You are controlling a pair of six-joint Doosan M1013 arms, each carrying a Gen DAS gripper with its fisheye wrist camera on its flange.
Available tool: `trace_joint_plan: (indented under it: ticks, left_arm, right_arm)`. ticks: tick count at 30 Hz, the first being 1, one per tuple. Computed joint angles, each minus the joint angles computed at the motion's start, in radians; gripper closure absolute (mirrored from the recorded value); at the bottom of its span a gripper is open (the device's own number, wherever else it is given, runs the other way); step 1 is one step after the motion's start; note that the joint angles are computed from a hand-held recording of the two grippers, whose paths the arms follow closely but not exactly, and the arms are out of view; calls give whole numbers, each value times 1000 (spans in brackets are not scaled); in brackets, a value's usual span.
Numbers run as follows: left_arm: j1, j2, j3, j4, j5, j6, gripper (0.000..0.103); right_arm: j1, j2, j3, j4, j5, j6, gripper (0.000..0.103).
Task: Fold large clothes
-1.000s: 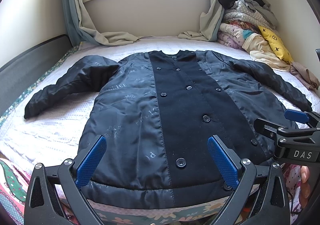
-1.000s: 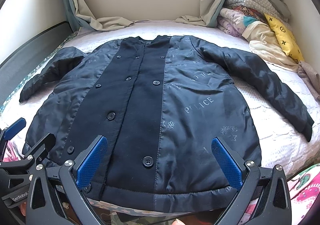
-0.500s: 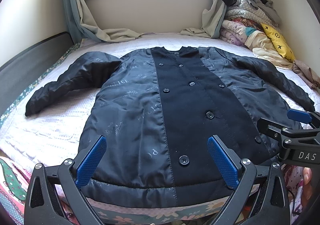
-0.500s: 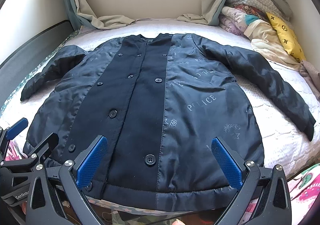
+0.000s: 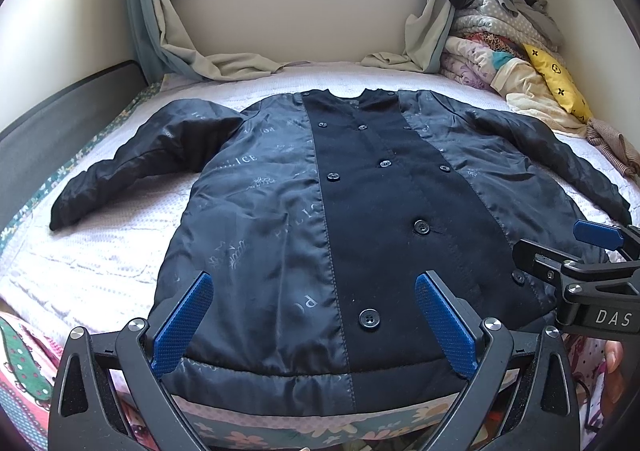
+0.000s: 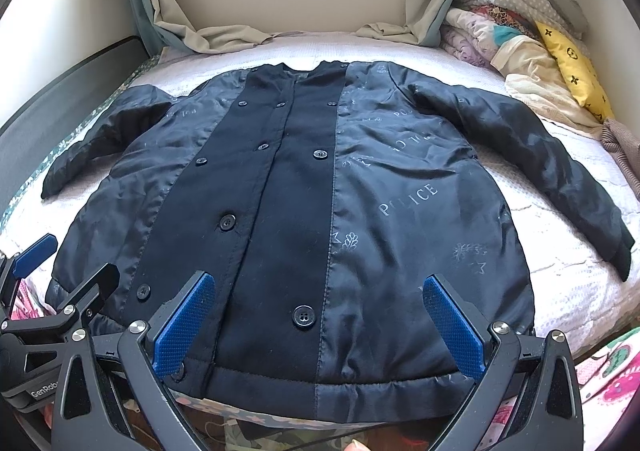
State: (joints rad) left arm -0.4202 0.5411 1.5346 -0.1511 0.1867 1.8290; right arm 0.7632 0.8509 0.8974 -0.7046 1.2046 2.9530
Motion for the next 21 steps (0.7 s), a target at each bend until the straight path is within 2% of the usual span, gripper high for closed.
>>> trace_joint_plan:
  ticks: [21]
  left_arm:
    - [1, 3, 2, 3, -4, -1, 1]
  right_arm:
    - [0, 0, 0, 2, -1, 0, 0]
